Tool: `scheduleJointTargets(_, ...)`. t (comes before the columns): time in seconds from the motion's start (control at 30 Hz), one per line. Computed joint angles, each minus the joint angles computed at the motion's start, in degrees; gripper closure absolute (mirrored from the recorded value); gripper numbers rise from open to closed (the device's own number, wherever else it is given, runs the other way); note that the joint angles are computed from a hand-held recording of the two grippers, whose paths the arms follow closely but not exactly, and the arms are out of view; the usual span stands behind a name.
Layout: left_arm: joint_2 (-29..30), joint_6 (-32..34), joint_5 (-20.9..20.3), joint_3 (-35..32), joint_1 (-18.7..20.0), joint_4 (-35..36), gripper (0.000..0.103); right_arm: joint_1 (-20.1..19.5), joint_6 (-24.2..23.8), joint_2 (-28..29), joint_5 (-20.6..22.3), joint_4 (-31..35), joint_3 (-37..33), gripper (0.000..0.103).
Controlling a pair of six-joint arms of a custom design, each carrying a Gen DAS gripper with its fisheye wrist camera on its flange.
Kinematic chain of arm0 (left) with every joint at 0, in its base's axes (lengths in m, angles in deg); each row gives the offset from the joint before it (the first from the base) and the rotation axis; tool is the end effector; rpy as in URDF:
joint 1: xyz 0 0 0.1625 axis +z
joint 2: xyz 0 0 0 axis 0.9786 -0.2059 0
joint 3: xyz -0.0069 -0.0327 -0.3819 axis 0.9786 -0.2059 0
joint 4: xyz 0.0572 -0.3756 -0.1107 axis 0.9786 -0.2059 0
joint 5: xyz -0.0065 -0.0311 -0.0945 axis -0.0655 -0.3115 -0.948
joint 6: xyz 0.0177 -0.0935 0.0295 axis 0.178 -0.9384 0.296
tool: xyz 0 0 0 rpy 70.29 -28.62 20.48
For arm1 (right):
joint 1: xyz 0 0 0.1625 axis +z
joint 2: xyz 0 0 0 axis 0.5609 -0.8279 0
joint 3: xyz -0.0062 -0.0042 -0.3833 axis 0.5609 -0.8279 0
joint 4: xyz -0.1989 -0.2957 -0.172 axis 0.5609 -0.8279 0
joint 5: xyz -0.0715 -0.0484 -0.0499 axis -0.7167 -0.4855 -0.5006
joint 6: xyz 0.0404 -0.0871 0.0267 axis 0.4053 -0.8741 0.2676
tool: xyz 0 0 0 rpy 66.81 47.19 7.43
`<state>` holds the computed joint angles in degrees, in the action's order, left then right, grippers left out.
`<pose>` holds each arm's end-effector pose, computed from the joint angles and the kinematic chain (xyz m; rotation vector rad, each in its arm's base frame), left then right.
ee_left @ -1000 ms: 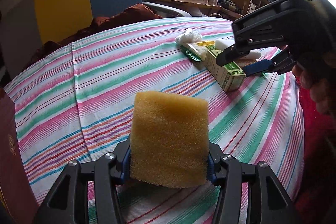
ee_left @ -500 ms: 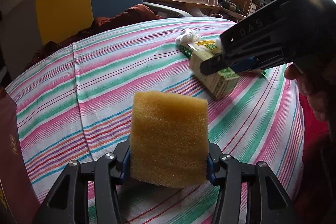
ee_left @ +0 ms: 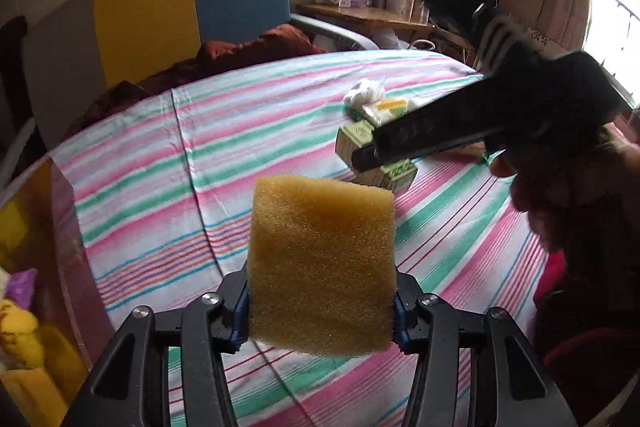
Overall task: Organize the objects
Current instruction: 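Carry the sponge and green box to the gold tray and release both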
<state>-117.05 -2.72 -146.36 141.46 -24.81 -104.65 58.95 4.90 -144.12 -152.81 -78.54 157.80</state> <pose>-0.3045 -0.6667 0.0371 1.6814 2.3939 -0.2312 0.0962 -0.6170 0.2310 -0.5199 -2.2812 0.8615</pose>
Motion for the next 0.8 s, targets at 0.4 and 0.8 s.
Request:
scheduleJointTargets(0.4,-7.11,-1.62,0.32,2.76,0.43,-3.42,0.049,0.93,-3.36,1.80,-2.26,-1.23,-1.33,0.070)
scheduleJointTargets(0.8,-8.78,-5.00,2.69,0.15,3.92,-3.09,0.049,1.28,-2.00,2.23,-1.41,1.30,-1.94,0.070)
